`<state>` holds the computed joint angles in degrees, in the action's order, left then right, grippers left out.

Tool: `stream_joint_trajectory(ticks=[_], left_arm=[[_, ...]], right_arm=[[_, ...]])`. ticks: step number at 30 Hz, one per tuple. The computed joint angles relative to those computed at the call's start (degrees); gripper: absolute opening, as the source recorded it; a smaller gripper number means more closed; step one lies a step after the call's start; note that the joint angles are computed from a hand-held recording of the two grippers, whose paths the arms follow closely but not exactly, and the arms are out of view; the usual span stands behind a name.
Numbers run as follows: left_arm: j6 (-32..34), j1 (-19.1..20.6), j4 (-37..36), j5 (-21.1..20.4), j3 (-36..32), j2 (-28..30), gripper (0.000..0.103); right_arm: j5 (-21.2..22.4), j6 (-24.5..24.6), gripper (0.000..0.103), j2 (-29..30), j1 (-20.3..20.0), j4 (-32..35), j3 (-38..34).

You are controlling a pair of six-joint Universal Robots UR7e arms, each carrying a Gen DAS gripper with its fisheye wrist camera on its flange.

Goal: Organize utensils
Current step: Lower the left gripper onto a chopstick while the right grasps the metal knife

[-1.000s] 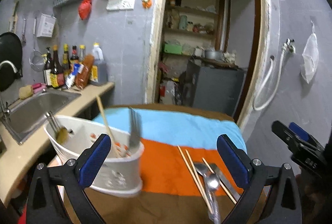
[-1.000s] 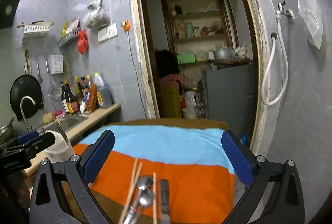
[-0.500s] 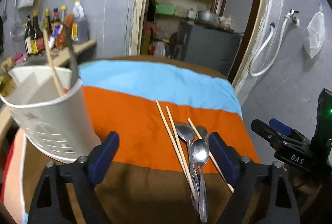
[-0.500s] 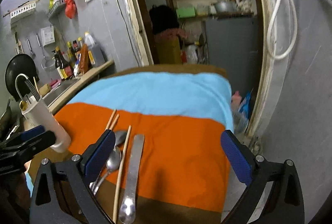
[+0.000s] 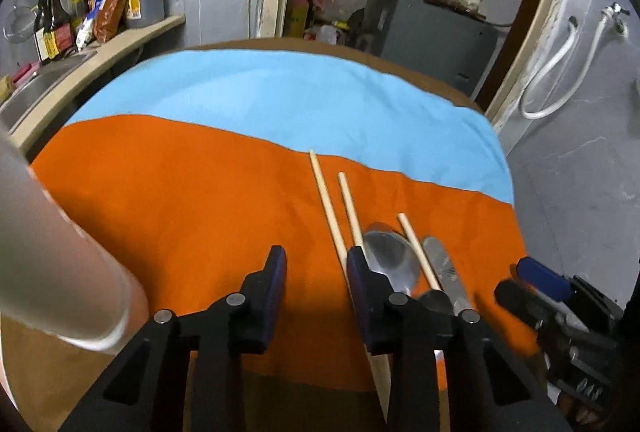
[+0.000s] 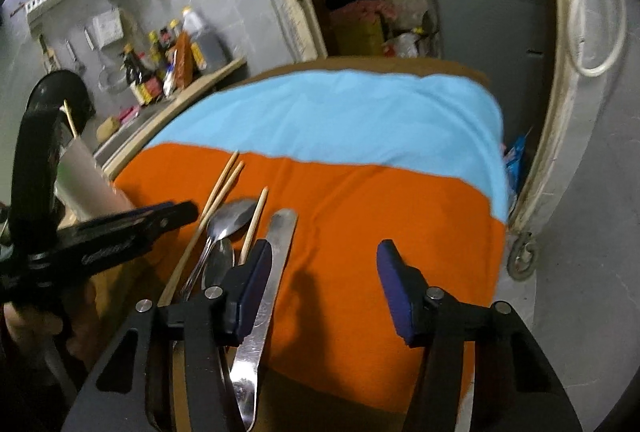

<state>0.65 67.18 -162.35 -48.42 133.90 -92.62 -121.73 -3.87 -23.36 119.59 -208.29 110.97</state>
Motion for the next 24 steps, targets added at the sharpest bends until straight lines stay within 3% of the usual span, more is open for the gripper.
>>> stream_joint_trajectory(ticks=[8,15,17,20,24], left_arm=[[1.86,1.83,0.84,-2.79,-2.55,2.51,0.028],[3.43,1.65,2.88,-1.09,-4.60,4.92,0.028],[3.38,1.60,3.84,-0.98,-5.22,5.26,0.027],[3.07,1.87,5.07,-2.32,-5.55,5.03,0.012],[1.44,1.63,9.24,-3.28,-5.85,3.67,0.009]], right_arm=[[-1.98,-1.98,0.049,2.49,1.18,8.92,-5.29],[-6.66,-2.82,0.049,3.34,2.89,14.26,-8.59],[-8.94,-1.78,0.038,3.28,3.32,15.00,-8.82],[-9.98,1.40,0.023,2.32,3.30,15.85,-8.22],[-6.90,6.25,0.016,0.26,1.88,16.49,-6.31]])
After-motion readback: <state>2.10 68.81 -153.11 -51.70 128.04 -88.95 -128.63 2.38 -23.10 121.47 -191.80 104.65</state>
